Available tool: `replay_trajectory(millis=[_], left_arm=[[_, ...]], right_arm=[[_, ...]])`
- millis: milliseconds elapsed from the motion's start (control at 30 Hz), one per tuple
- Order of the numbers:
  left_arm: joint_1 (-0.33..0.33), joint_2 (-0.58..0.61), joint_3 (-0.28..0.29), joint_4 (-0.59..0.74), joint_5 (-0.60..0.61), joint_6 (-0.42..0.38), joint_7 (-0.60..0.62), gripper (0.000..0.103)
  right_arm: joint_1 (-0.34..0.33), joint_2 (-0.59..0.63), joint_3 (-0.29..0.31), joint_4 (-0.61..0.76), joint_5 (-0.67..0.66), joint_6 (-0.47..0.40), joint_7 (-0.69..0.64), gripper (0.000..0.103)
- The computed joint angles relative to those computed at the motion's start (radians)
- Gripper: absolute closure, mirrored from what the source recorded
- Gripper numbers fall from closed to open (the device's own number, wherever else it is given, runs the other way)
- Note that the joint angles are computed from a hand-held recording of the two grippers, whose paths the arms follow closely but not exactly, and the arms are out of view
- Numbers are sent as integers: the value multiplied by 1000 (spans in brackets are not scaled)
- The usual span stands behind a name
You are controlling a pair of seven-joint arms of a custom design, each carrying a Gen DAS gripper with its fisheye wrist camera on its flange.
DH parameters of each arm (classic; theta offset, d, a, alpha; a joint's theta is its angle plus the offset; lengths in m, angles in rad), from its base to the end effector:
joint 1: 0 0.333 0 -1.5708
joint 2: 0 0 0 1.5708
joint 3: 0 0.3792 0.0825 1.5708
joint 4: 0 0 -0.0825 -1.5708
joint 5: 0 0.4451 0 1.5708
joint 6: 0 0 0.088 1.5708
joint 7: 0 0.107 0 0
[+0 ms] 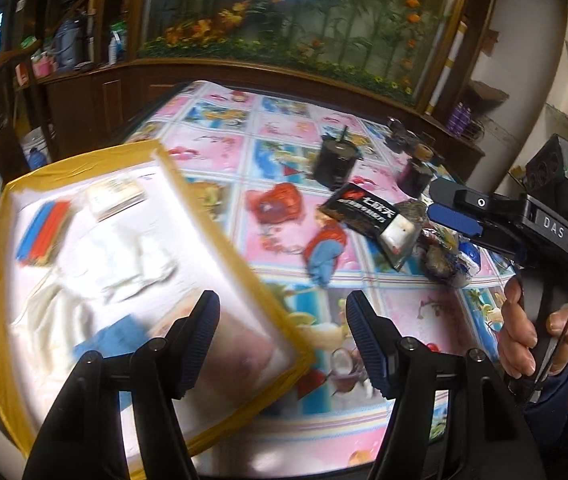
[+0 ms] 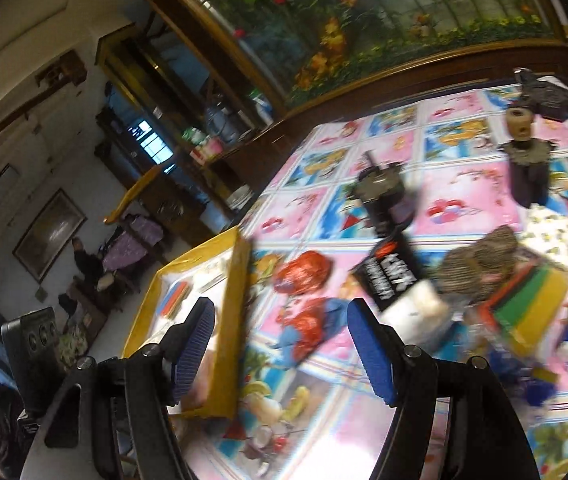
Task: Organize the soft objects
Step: 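Move both tools back over the pile toward the remaining soft items, then grasp the blue-wrapped bundle with the right tool while the left tool grasps the red bag with blue knit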
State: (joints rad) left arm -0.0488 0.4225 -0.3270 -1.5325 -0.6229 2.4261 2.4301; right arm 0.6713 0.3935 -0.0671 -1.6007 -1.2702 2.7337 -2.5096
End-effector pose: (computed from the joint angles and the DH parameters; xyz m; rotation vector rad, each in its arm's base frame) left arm 0.7575 -0.2522 0.5146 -1.0792 2.6351 -1.1695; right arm 0.6221 0.4841 0.4992 -1.0192 1.8293 -0.4400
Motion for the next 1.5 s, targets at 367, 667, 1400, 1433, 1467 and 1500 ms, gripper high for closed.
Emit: replay_trajectory(millis=[367, 667, 1400, 1433, 1467, 1500], left_arm=[[-167, 158, 41, 203, 294, -59, -277, 38], [-252, 277, 69, 336, 483, -96, -444, 40], [-160, 163, -2, 129, 323, -14, -297, 71], [-164, 167, 0, 135, 330, -14, -299, 69], [-168, 169, 2, 137, 335, -10, -301, 64], [-171, 174, 3, 143, 339, -7, -305, 61]], right_arm=[[-41, -214, 66, -284, -156, -169, 285, 30], [-150, -272, 152, -389, -52, -140, 306, 29], [-89, -93, 132, -196, 449, -137, -512, 24], [-75, -90, 120, -189, 450, -156, -515, 24], [-63, -84, 114, -177, 455, -185, -530, 24], [-57, -74, 113, -159, 469, -214, -557, 24]])
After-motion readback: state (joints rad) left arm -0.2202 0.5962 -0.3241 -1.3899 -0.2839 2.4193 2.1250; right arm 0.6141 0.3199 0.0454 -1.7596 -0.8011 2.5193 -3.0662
